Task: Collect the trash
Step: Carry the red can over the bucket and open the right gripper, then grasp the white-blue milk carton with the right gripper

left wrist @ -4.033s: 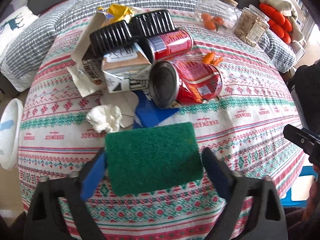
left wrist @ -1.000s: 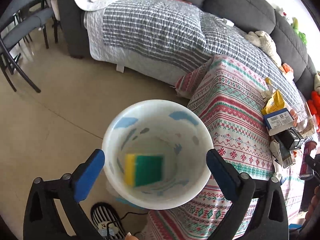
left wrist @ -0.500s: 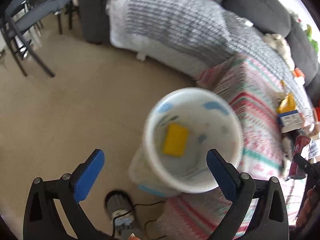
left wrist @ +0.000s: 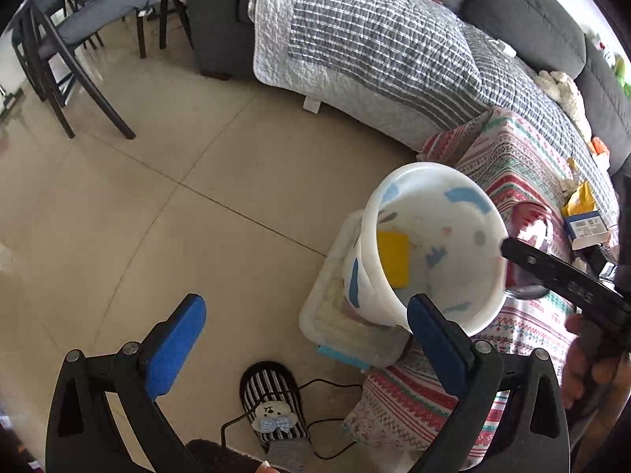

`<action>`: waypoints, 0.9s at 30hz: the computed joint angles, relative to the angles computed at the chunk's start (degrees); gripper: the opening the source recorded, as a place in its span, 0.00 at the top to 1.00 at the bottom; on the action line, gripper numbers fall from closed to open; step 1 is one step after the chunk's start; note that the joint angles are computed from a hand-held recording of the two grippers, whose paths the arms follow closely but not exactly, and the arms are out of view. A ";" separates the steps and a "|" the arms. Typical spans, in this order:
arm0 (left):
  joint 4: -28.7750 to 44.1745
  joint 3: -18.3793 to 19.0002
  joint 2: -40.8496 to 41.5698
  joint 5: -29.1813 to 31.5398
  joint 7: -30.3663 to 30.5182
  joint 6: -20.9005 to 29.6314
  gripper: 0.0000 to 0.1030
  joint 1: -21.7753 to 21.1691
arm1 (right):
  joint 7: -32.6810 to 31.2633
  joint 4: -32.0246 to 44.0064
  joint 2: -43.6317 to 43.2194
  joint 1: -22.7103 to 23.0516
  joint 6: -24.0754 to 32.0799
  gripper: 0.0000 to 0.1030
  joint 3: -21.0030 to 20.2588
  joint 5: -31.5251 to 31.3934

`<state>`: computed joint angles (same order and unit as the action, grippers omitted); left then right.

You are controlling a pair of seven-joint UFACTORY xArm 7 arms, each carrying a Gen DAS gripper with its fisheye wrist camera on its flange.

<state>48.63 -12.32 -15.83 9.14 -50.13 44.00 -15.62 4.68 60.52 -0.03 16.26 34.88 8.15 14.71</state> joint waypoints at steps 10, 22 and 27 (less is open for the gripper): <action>1.90 -0.76 1.27 1.13 -0.13 0.48 0.00 -0.95 | -1.83 -0.14 -1.22 -0.18 -1.95 0.28 -0.19 -0.57; 8.13 -1.86 6.32 2.28 -1.20 1.13 0.00 -3.64 | -4.18 -6.91 -12.86 -4.62 1.38 0.26 -4.27 -4.26; 12.74 -2.22 10.32 3.72 -1.78 1.93 0.00 -5.63 | -5.39 -9.50 -17.95 -7.98 3.68 0.23 -6.45 -6.41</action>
<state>61.37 -14.55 -5.51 12.86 -51.91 45.94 -21.25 -0.71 51.02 -17.98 8.28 38.56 1.70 8.30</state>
